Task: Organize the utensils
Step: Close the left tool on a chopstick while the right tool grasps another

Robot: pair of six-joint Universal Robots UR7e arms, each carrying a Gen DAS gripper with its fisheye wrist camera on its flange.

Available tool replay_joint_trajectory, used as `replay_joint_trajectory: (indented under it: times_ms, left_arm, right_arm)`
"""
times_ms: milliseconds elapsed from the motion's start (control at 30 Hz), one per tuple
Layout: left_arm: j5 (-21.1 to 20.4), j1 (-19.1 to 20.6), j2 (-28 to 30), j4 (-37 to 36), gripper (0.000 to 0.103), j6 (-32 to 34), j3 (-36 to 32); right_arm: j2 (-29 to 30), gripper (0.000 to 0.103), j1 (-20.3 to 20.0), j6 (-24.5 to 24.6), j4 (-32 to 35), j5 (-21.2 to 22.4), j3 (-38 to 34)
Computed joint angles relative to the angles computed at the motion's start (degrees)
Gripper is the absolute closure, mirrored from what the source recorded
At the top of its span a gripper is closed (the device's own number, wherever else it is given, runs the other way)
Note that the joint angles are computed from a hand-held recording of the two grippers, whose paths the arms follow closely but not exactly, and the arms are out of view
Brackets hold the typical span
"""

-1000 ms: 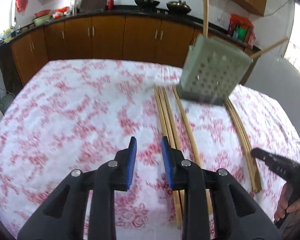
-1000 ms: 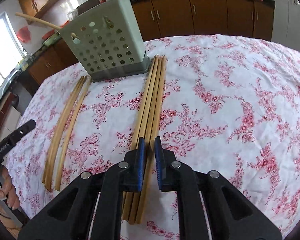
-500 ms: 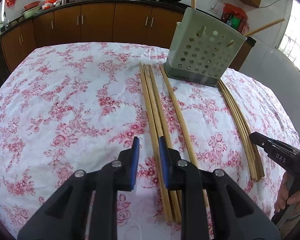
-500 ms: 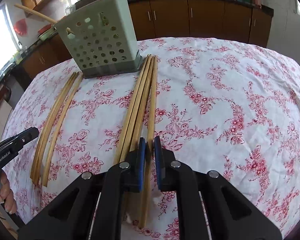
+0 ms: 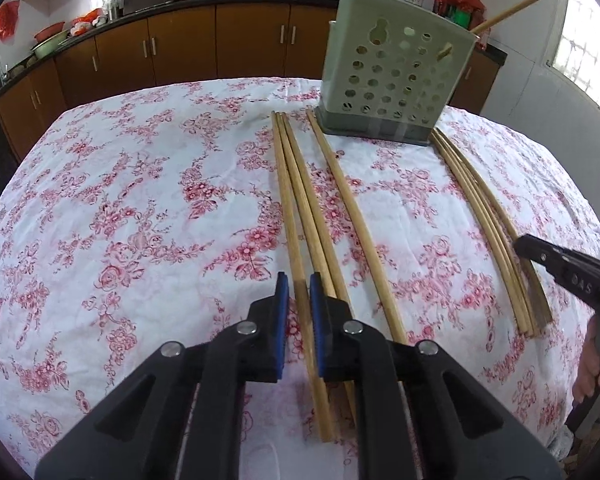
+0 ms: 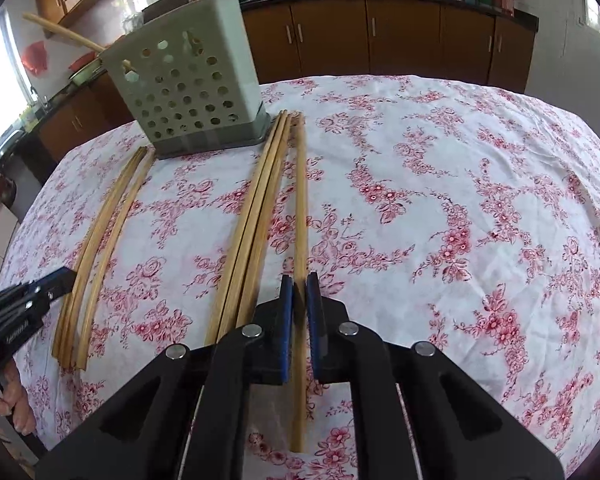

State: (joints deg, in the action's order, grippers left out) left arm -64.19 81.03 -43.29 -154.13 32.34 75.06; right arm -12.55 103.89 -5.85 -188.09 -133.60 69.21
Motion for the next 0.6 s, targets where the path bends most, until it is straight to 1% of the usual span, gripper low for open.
replay_joint_trajectory:
  times_ms: [100,133,233,333,400,467,600]
  left_arm:
    - [1.36,0.03,1.35,-0.09,0.094,-0.77,-2.36]
    - [1.92,0.15,1.90,0.17,0.094,-1.20,-3.65]
    - [3.44,0.63,3.26,1.27,0.094,-2.63,-7.37]
    - [4.28,1.41,4.52,1.97,0.094,-3.58,-11.02]
    - [3.49,1.83,4.73,2.19,0.093,-3.98,-11.96]
    - [3.09,1.96,4.75,1.30,0.093,-3.51,-11.78]
    - [3.51,1.75,4.52,1.30,0.093,-3.69,-11.38]
  right_arm:
    - [0.55,0.095,0.09,-1.57,-0.30,-1.07,-0.84]
    - [0.93,0.095,0.02,-1.89,-1.17,-2.70,-1.49]
    - [0.61,0.095,-0.82,-1.16,-3.75,-5.03,-1.37]
    - [0.44,0.095,-1.43,-1.73,-5.85,-7.39,-1.36]
    - [0.24,0.095,-1.81,-1.99,-7.47,-6.87,-0.71]
    - [0.41,0.095,-1.82,-2.25,-7.48,-6.97,-0.90]
    - [0.49,0.094,-2.03,-2.83,-7.48,-6.97,-1.07]
